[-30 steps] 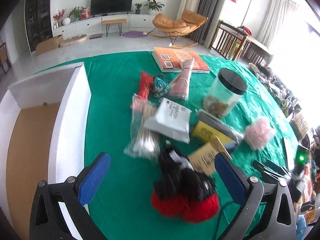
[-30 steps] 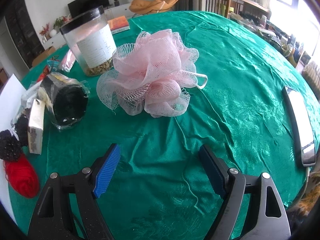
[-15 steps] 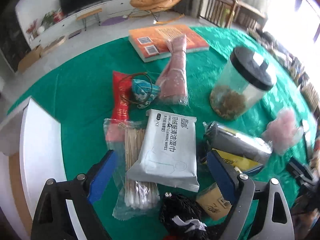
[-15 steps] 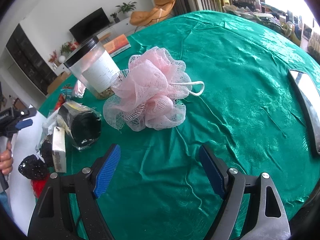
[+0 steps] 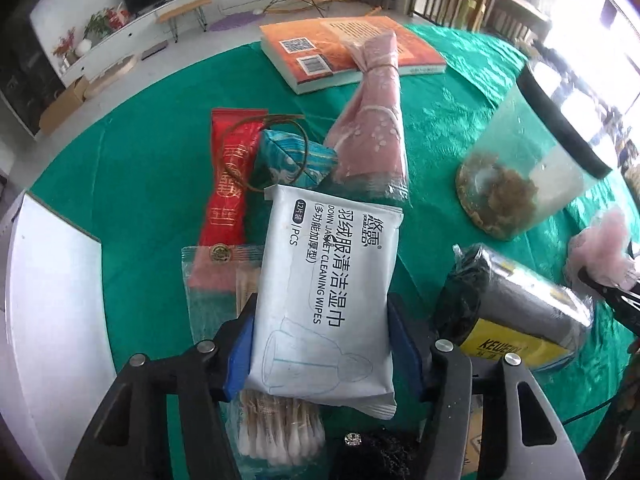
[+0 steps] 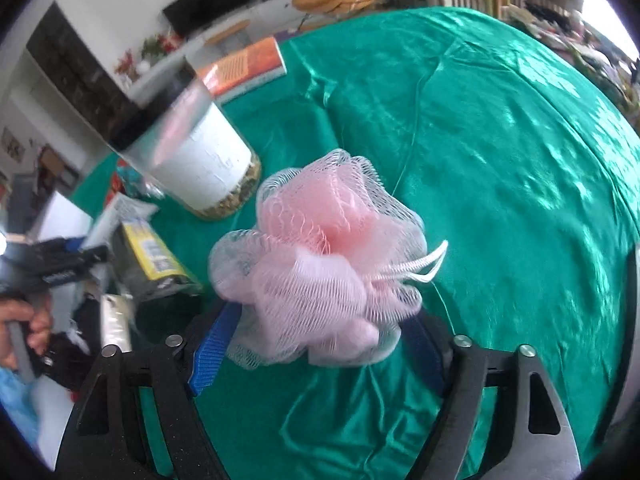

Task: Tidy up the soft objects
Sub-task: 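Reach the right tool to the pink mesh bath puff and close on it, then carry the pink bath puff with the right tool into the white box and release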

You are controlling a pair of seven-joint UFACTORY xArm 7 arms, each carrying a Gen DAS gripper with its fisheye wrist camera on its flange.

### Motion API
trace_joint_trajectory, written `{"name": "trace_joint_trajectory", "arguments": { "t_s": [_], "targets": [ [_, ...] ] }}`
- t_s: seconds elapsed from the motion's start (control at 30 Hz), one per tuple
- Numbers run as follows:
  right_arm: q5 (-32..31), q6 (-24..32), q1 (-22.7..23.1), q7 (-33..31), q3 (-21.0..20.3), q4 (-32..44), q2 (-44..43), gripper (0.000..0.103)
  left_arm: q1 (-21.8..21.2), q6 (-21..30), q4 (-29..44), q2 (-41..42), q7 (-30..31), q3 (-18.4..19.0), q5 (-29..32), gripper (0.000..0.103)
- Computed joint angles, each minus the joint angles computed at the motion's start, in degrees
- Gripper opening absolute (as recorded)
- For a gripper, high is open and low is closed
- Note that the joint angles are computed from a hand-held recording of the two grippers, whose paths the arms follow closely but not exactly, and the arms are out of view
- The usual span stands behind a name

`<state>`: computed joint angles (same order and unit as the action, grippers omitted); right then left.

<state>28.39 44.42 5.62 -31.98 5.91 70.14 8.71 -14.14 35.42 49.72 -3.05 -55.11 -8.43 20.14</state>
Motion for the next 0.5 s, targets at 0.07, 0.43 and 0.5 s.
{"name": "trace_joint_trajectory", "arguments": {
  "t_s": [0.07,0.43,0.5],
  "targets": [
    [-3.5,-0.9,1.6,2.5,-1.3,3.2,2.7,0.022,0.5,-3.1,-3.2,-3.4,-2.1,0.4,-1.1,0.059],
    [2.0,3.0,0.0,4.4,3.7,24.7,7.6,0.022,4.7,-7.1,-17.5,-31.2,-1.4,-1.5,-8.0,0.059],
    [3.6,5.4,1.2,2.4,5.1,24.0,5.2,0.022,5.0,-3.4,-20.8,-39.9,-0.7,-2.1,-9.6,0.059]
  ]
}}
